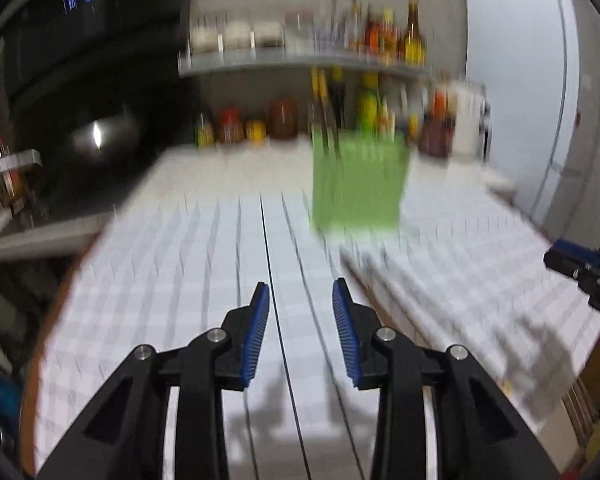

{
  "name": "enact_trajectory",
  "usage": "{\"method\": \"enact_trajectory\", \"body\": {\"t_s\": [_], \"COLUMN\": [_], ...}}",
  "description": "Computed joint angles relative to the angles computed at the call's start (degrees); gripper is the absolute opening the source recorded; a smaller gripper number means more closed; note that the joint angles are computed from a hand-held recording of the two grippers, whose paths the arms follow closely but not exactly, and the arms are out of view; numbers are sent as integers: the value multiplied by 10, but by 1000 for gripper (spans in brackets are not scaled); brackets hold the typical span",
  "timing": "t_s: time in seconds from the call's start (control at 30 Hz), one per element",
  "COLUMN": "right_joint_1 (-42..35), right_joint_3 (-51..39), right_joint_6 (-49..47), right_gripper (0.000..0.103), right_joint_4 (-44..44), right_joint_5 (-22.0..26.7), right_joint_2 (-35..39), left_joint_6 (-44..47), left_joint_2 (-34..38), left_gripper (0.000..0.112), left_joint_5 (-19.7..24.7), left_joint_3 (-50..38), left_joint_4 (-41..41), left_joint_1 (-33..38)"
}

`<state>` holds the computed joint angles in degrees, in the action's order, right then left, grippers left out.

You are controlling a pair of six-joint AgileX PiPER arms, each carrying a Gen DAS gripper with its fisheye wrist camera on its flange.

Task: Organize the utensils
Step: 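Move both open tools back down to the remaining chopsticks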

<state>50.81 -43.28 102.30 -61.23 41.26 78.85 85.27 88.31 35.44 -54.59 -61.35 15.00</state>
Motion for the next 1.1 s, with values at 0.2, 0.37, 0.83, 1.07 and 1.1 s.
{"method": "enact_trajectory", "body": {"t_s": [0.2, 0.37, 0.83, 1.07, 1.1], "right_joint_1": [42, 52, 27, 5, 3], "right_joint_3": [59, 63, 97, 122, 123], "right_joint_6": [105, 117, 76, 122, 126], "right_gripper": [40, 40, 44, 44, 44], "right_joint_4": [1, 7, 44, -12, -21], "right_joint_5": [-41, -21, -11, -77, -89], "right_joint_2": [20, 33, -12, -6, -3], "left_joint_6": [-93, -148, -330, -362, -356], "left_joint_2": [53, 57, 72, 50, 49], "left_gripper": [32, 36, 36, 37, 37], "left_joint_5": [51, 61, 78, 5, 3], "left_joint_3": [21, 17, -20, 11, 12], "left_joint_4": [122, 183, 289, 346, 347], "left_joint_1": [3, -30, -139, -190, -189]}}
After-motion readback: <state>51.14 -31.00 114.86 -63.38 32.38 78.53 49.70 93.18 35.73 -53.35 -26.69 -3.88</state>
